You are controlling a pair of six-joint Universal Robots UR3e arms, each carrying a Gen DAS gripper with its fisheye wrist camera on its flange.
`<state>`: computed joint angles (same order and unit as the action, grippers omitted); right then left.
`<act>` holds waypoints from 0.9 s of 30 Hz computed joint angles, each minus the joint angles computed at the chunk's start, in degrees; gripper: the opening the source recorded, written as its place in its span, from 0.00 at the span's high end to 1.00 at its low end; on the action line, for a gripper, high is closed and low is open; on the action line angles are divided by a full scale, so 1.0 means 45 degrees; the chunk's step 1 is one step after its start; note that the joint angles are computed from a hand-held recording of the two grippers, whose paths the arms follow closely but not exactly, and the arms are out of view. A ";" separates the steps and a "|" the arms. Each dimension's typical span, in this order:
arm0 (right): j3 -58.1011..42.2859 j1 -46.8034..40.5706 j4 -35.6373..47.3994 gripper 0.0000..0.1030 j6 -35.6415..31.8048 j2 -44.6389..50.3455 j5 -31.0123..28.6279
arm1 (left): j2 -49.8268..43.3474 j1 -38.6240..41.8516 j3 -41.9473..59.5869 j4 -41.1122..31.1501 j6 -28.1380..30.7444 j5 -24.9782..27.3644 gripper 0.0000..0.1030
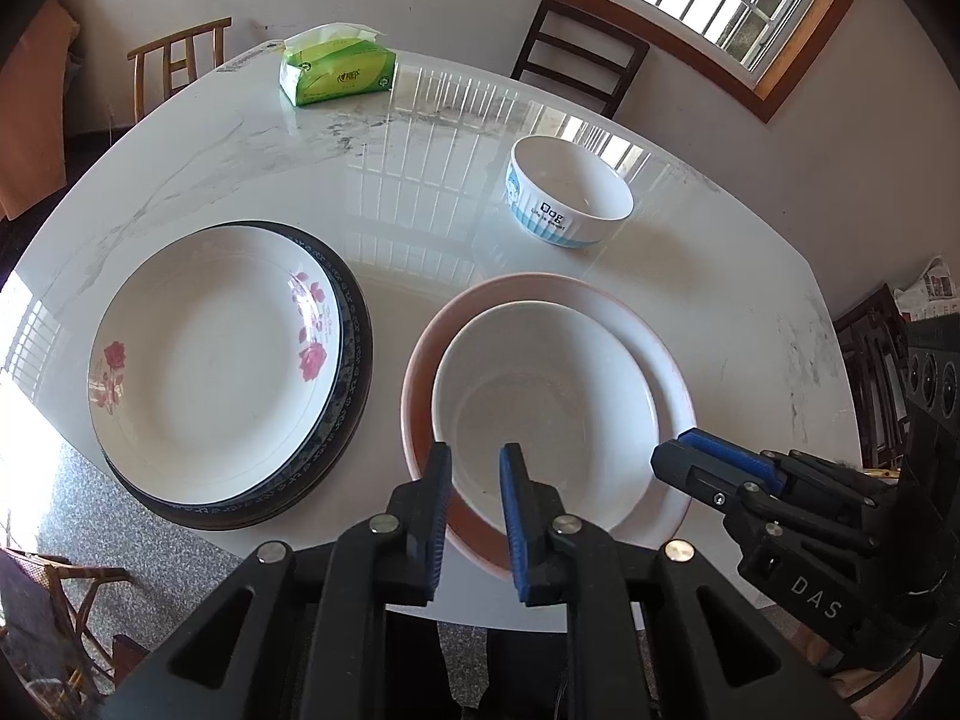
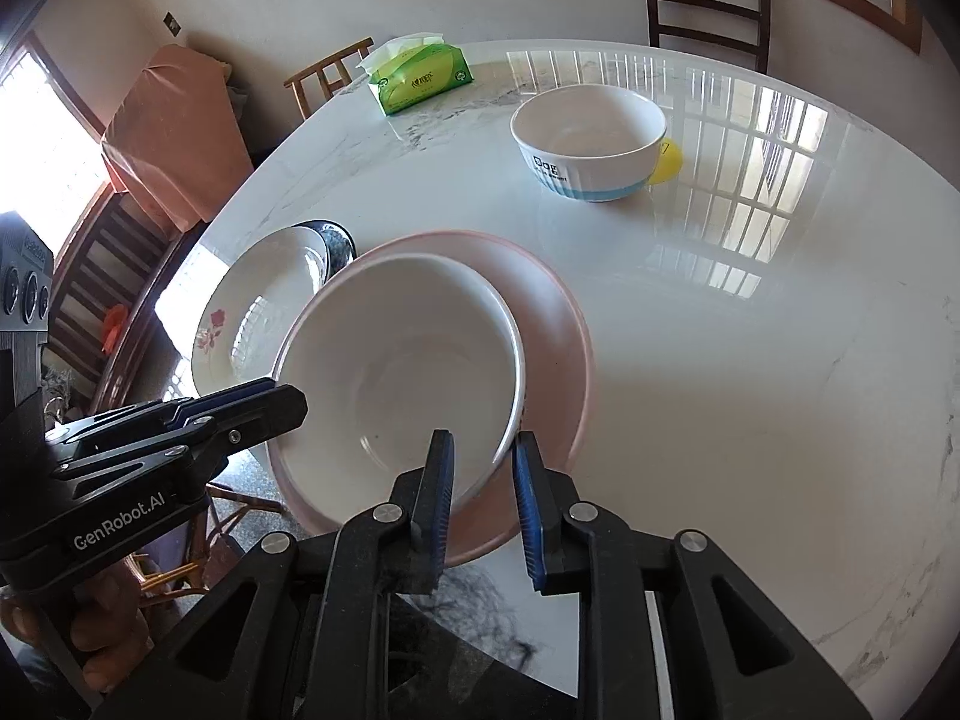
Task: Organize plates and bowls
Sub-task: 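Open the left tool to release the white bowl, then move the left tool to the blue-band white bowl and grasp its rim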
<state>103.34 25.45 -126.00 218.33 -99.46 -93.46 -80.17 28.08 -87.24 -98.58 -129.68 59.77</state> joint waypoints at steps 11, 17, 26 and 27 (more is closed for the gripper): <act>0.1714 -0.1131 -0.0835 0.69 0.0230 -0.2194 0.0475 | -0.0054 0.0058 0.0268 0.0114 0.0166 -0.0313 0.80; 0.2888 -0.2375 -0.0688 0.67 0.0011 -0.3855 0.0929 | -0.0548 -0.0549 0.0912 0.0148 -0.0136 -0.0321 0.80; 0.3087 -0.3092 -0.0367 0.66 -0.0990 -0.4460 0.0503 | -0.2606 -0.2309 0.2860 0.1204 -0.1664 -0.0098 0.80; 0.3189 -0.3330 -0.0415 0.66 -0.1227 -0.4536 0.0664 | -0.2894 -0.2528 0.3135 0.1412 -0.1987 -0.0005 0.80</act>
